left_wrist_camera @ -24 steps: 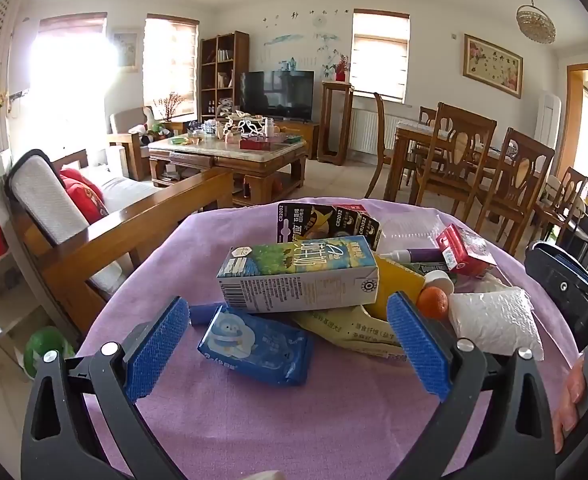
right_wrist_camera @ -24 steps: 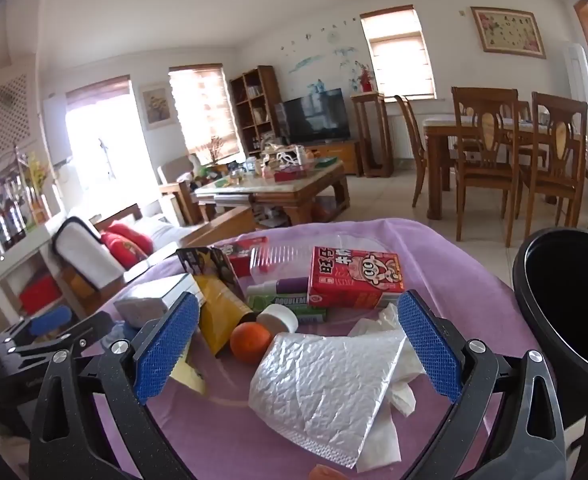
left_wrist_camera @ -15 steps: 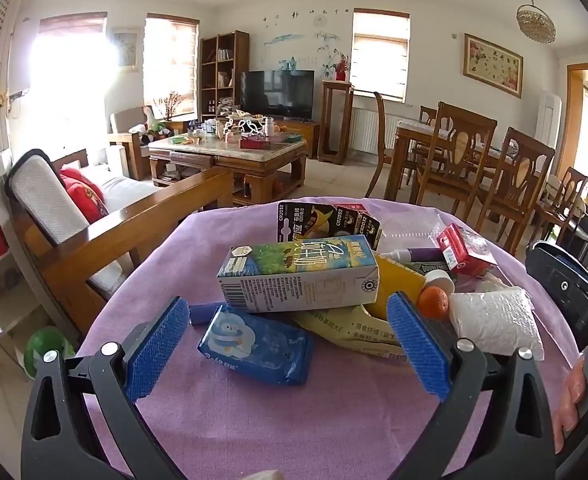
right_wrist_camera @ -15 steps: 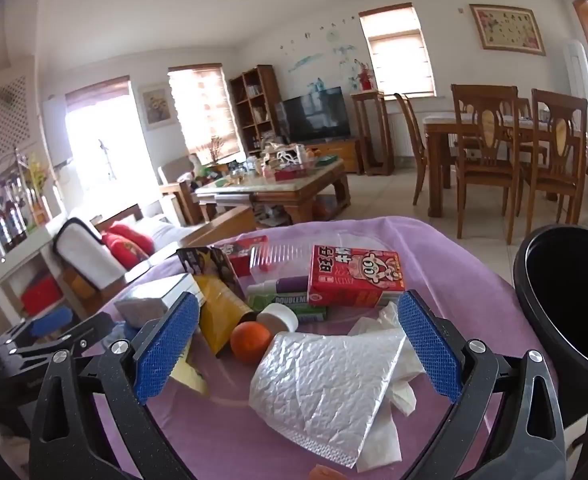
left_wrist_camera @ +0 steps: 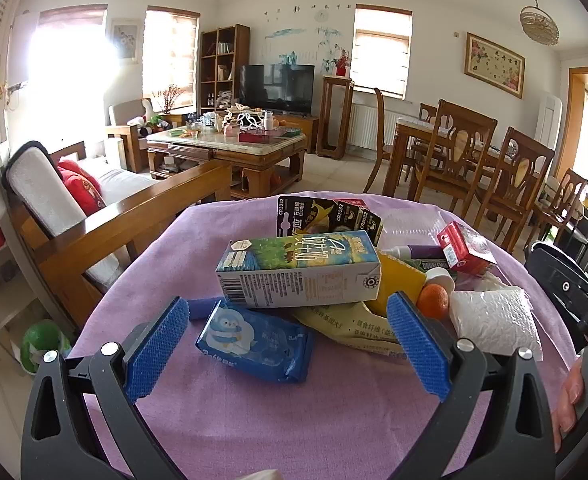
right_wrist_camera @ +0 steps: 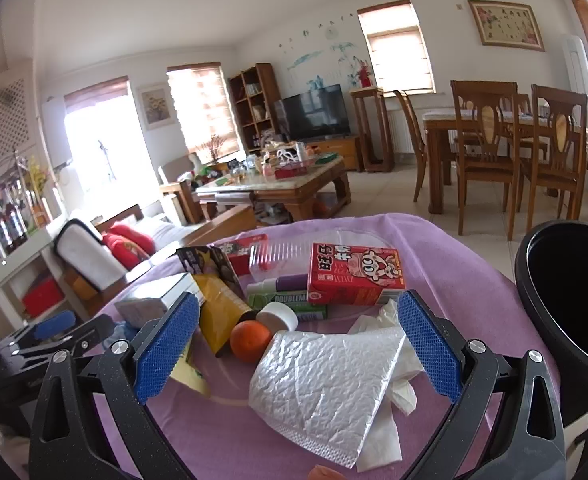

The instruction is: Collect trash

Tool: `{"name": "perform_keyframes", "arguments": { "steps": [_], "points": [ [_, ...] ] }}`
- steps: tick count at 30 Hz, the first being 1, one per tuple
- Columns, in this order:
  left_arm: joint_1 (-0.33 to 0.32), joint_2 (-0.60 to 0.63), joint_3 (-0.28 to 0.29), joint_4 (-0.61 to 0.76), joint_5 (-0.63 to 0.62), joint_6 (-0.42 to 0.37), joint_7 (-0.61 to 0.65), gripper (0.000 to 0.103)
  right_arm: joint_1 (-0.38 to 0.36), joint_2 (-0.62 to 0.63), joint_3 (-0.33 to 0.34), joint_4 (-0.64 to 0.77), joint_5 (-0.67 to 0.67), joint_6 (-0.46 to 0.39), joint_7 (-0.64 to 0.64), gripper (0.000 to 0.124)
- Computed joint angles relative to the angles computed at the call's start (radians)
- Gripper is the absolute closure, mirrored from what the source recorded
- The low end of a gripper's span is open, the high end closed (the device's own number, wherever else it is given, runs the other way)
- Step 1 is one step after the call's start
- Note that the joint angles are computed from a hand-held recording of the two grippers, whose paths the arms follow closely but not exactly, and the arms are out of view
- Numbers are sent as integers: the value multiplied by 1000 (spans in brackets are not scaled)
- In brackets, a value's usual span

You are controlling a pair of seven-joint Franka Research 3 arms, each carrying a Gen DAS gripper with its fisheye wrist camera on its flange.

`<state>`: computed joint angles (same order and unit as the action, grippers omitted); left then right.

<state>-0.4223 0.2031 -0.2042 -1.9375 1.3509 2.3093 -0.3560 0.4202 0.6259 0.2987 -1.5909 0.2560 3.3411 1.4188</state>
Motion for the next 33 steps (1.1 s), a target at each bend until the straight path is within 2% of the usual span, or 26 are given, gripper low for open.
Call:
{"name": "perform_keyframes", "arguments": {
  "steps": [25, 33],
  "points": [
    [3, 6, 4, 7, -15, 19, 6, 5, 21, 11, -17, 16, 9, -8, 12, 26],
    [0, 12, 5, 12, -17, 20, 4, 5, -2, 13, 6, 5, 1, -1, 9, 26]
  ]
}}
